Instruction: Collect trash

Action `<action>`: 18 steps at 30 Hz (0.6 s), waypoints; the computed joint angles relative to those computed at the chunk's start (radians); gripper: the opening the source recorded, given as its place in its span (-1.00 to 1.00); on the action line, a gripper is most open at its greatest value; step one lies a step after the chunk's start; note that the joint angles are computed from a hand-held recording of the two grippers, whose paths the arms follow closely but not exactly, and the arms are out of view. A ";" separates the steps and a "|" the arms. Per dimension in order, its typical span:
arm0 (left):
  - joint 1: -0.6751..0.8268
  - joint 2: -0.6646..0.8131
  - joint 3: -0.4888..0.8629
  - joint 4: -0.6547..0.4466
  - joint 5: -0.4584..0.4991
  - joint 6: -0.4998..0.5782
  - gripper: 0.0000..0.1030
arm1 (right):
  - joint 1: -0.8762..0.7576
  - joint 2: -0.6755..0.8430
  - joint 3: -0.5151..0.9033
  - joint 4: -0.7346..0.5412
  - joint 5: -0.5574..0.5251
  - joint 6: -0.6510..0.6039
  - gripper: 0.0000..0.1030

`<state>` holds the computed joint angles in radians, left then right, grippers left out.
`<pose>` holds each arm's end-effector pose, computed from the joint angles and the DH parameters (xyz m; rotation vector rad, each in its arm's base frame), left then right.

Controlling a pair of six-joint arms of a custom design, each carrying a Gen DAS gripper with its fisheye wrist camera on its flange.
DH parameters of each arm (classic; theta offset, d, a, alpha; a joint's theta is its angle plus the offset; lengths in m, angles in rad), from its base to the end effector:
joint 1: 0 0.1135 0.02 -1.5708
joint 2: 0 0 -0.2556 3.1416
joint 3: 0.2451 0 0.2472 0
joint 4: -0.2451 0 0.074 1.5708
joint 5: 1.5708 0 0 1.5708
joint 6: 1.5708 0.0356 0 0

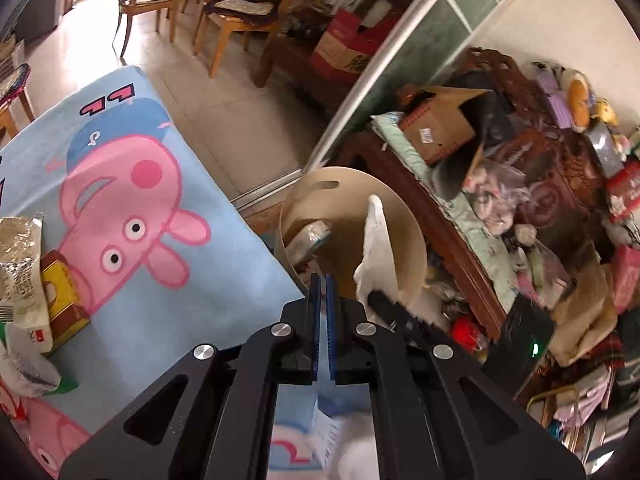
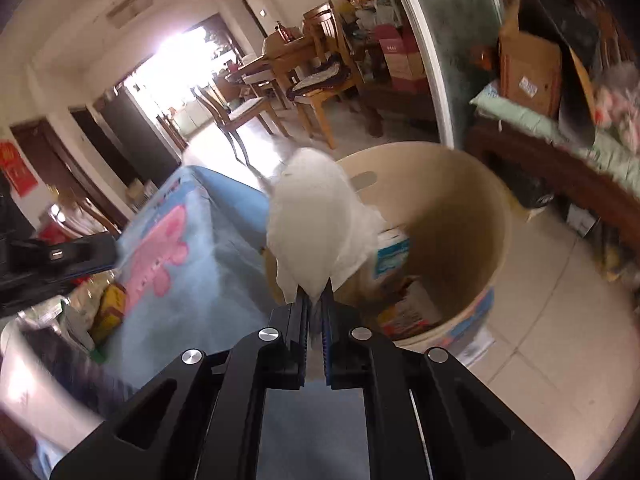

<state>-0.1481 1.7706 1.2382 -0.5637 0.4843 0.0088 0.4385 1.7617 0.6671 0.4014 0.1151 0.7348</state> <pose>0.3497 -0.0689 0.2001 0.3616 2.6012 -0.6901 0.2877 0.1304 0.1089 0.4020 2.2711 0.4884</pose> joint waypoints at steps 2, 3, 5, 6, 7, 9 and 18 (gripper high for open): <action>0.006 -0.007 0.014 -0.035 0.014 0.006 -0.41 | 0.027 0.043 0.027 0.017 0.010 0.027 -0.89; 0.016 -0.028 0.001 -0.032 0.013 0.010 -0.10 | 0.042 0.052 0.036 0.024 0.018 0.026 -0.89; 0.067 -0.104 -0.060 0.017 0.000 0.024 0.26 | 0.074 0.052 0.056 0.010 0.050 0.018 -0.89; 0.096 -0.138 -0.079 0.015 0.005 0.044 0.31 | 0.084 0.056 0.066 0.004 0.057 0.015 -0.89; 0.138 -0.167 -0.097 -0.006 0.007 0.074 0.33 | 0.095 0.063 0.074 0.003 0.066 0.020 -0.89; 0.218 -0.223 -0.119 -0.075 0.035 0.113 0.38 | 0.114 0.067 0.078 0.005 0.093 0.031 -0.89; 0.565 -0.438 -0.302 -0.362 0.160 0.499 0.57 | 0.212 0.172 0.263 -0.099 0.176 0.129 -0.89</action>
<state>0.4173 1.3328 0.9366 -0.9253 0.6440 0.5077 0.6510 1.9338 0.9300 0.3024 0.2908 0.8640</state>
